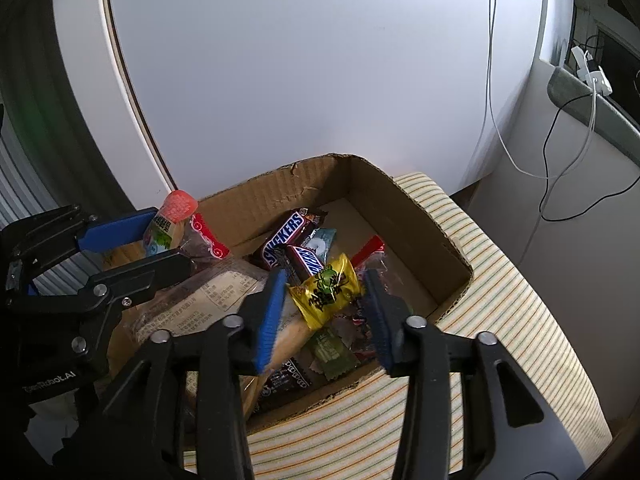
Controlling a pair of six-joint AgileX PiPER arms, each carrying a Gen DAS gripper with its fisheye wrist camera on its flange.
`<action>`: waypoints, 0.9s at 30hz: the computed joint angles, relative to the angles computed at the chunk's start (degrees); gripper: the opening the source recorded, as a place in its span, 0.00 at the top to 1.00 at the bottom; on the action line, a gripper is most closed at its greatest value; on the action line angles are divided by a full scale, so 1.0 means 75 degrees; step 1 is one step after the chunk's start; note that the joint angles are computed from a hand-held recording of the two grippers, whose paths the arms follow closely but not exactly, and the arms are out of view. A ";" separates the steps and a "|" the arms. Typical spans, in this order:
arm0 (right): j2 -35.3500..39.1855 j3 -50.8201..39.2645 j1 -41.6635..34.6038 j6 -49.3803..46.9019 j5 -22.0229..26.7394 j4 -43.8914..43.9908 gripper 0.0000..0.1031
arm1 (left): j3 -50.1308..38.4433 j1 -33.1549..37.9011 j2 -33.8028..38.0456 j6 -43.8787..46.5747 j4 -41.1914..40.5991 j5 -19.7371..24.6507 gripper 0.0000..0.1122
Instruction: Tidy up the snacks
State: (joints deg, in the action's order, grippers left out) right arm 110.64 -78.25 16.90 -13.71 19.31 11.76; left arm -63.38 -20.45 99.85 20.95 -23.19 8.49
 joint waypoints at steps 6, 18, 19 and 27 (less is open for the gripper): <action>-0.0119 0.0144 0.0038 0.0256 -0.0122 -0.0246 0.36 | 0.0046 -0.0018 -0.0053 -0.0619 0.0609 -0.0051 0.65; -0.0635 0.0652 0.0186 0.1458 -0.0288 -0.1559 0.27 | 0.0370 -0.0018 -0.0507 -0.1763 0.1666 -0.0111 0.49; -0.0663 0.0678 0.0204 0.1601 -0.0267 -0.1702 0.27 | 0.0409 -0.0036 -0.0544 -0.2017 0.1909 -0.0124 0.46; -0.0926 0.1007 0.0316 0.2412 -0.0349 -0.2417 0.26 | 0.0632 -0.0126 -0.0807 -0.4008 0.3829 -0.0069 0.39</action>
State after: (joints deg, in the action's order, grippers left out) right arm 103.69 -70.70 19.27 4.37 16.69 -6.37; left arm -58.64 -21.40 93.80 -9.11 5.53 7.98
